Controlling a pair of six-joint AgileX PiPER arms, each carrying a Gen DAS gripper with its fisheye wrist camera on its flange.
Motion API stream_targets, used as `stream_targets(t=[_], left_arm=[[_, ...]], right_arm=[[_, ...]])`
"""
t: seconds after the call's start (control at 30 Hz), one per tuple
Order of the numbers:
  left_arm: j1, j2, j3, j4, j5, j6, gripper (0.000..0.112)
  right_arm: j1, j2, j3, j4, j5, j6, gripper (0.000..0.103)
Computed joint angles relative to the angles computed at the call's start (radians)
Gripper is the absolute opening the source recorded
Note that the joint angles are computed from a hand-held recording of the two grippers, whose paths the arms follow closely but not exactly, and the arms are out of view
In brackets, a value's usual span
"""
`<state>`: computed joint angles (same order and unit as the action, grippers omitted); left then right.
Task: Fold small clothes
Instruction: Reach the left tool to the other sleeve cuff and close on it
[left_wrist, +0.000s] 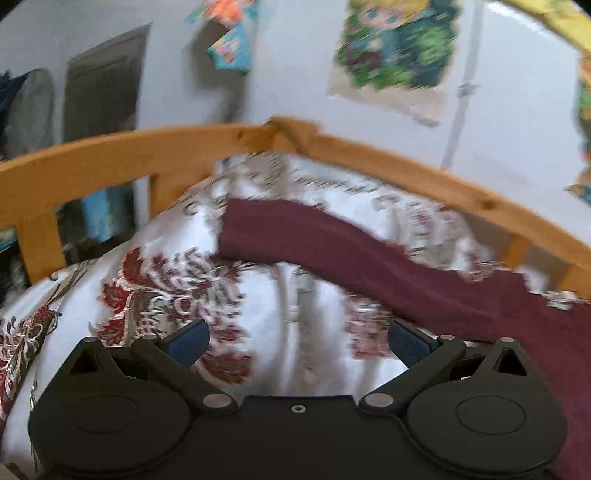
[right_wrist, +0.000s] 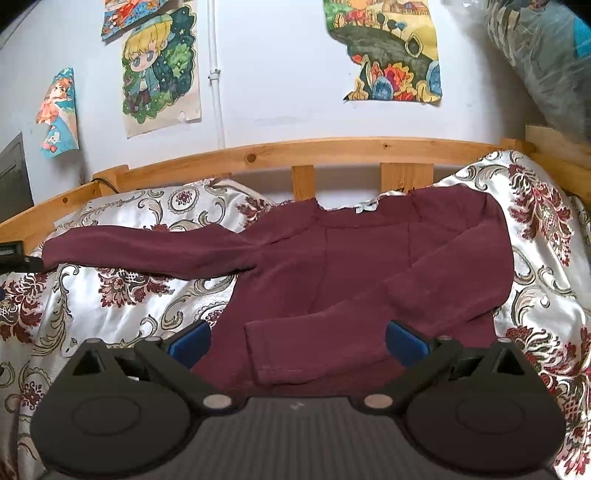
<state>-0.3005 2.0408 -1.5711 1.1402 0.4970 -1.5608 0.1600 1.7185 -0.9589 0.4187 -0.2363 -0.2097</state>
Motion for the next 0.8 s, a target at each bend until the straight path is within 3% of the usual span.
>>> stream_targets(t=[0.13, 0.3, 0.43, 0.57, 0.63, 0.8], left_arm=[[0.055, 0.111, -0.196, -0.175, 0.058, 0.190, 0.102], [0.135, 0.185, -0.319, -0.394, -0.038, 0.397, 0.102], [0.177, 0.223, -0.374, -0.492, -0.070, 0.446, 0.102], [0.201, 0.284, -0.487, -0.511, -0.022, 0.383, 0.101], [0.209, 0.319, -0.554, -0.544, 0.010, 0.373, 0.093], [0.220, 0.418, -0.755, -0.675, 0.117, 0.472, 0.050]], right_arm=[[-0.003, -0.006, 0.030, -0.070, -0.044, 0.073, 0.103], [-0.006, -0.016, 0.075, -0.187, -0.075, 0.192, 0.103], [0.009, -0.030, 0.123, -0.140, -0.134, 0.108, 0.103], [0.016, -0.038, 0.149, -0.122, -0.157, 0.108, 0.103], [0.010, -0.044, 0.159, -0.132, -0.157, 0.125, 0.103], [-0.014, -0.067, 0.193, -0.149, -0.163, 0.144, 0.103]])
